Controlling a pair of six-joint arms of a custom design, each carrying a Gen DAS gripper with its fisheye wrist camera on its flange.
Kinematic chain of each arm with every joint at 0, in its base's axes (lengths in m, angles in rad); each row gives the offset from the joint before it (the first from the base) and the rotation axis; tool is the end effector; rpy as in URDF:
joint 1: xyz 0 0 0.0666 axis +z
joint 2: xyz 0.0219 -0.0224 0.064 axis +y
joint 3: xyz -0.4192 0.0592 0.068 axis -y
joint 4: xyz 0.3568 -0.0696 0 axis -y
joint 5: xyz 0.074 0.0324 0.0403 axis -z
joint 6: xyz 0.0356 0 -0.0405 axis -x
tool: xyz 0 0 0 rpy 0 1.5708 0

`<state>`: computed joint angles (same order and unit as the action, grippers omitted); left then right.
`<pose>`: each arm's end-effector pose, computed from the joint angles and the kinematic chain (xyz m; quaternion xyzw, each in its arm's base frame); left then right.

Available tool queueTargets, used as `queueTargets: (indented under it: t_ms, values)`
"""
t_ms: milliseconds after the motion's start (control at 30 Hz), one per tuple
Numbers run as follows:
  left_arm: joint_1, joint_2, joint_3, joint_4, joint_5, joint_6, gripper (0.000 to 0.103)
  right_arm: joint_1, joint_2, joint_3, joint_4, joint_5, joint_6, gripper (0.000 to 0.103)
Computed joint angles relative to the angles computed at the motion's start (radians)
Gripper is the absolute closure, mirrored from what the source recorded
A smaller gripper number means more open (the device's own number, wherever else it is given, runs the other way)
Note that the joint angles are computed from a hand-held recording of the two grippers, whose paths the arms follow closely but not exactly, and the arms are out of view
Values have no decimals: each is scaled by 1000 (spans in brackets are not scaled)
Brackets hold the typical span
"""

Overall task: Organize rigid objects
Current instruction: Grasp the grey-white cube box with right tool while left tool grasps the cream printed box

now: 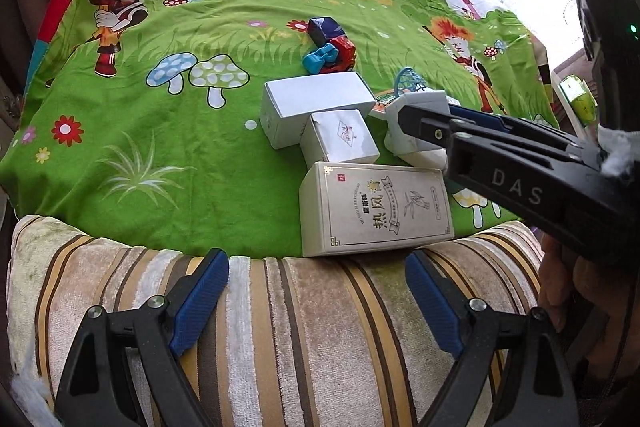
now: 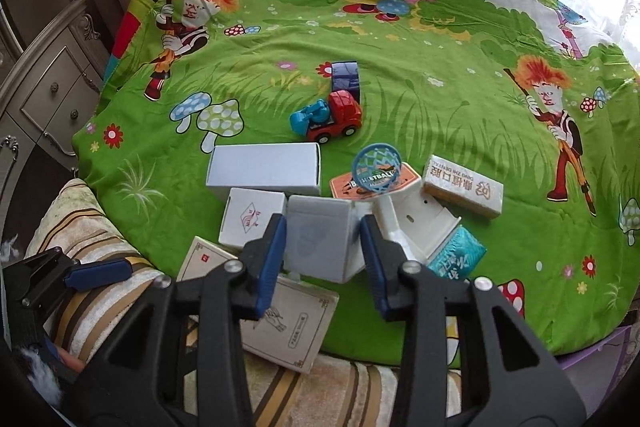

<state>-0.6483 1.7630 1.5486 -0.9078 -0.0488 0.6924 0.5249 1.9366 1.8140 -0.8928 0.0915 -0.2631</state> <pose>0.4509 -0.3399 0.3544 -0.0269 0.9743 -0.1195 0.1890 0.5617 0.3211 0.3610 -0.1130 0.9541 0.0645 0.2698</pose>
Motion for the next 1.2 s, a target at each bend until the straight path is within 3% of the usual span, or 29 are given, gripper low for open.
queueTargets:
  t_ms: [233,500,800,1033,1200]
  values:
    - [-20,46,85,-51,-35,-7,0,-15,-110,-126,118,-3,-38,61]
    - [-39,130,220,-153,-55,0,0,-33,-260,-297,224,71,-65,61]
    - [-50,212,328,-272,-85,1,0,-53,-380,-450,280,105,-82,61]
    - [-55,230,353,-281,-98,-18,0,-80,-464,-569,306,99,-124,61]
    - [-60,245,385,-320,-101,8,0,-99,-509,-628,311,101,-151,61]
